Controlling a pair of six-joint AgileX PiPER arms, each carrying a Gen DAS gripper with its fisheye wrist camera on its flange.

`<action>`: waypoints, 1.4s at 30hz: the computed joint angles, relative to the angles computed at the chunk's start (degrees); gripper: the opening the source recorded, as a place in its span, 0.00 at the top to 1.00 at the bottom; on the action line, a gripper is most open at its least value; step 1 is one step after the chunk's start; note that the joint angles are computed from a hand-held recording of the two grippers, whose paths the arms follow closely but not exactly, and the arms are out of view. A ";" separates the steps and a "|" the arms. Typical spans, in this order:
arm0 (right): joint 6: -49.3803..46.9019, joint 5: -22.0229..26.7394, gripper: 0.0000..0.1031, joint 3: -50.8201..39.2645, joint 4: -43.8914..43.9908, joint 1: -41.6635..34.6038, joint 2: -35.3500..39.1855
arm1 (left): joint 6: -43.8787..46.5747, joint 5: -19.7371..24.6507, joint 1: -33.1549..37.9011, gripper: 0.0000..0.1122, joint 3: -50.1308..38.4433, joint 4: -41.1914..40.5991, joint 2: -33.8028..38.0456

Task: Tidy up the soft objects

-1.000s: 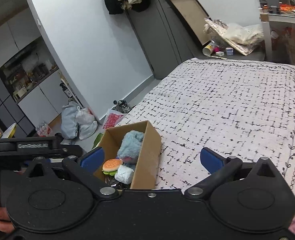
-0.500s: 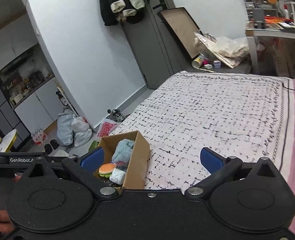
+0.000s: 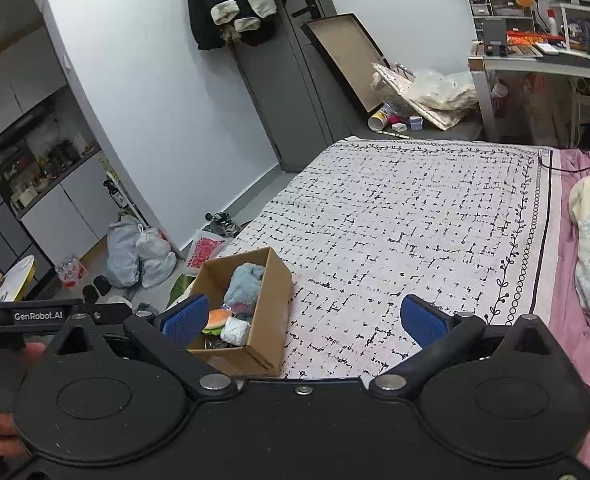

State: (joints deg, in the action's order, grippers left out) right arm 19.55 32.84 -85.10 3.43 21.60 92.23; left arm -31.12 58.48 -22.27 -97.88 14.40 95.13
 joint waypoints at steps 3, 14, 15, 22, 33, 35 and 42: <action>1.35 0.87 0.00 0.29 -1.61 0.65 -0.82 | 0.71 -0.31 -0.04 0.11 1.05 -0.24 -1.15; 4.50 2.27 0.00 1.21 -5.21 3.89 -2.89 | 1.88 -2.90 0.65 0.11 7.06 -0.89 -5.44; 4.96 2.30 0.00 1.35 -5.56 4.24 -3.04 | 1.92 -3.18 0.80 0.11 7.68 -0.77 -5.86; 7.88 2.70 0.00 1.42 -8.16 5.87 -3.08 | 2.47 -4.44 1.92 0.11 10.65 -0.64 -7.98; 7.84 3.24 0.00 1.02 -8.09 5.95 -3.04 | 3.13 -4.43 2.31 0.11 11.07 -1.20 -8.44; 7.34 3.23 0.00 0.94 -7.66 5.81 -2.90 | 3.19 -4.44 2.33 0.11 11.05 -1.23 -8.40; 6.79 3.34 0.00 0.88 -7.66 6.26 -2.78 | 2.98 -3.99 2.51 0.11 11.14 -1.14 -8.47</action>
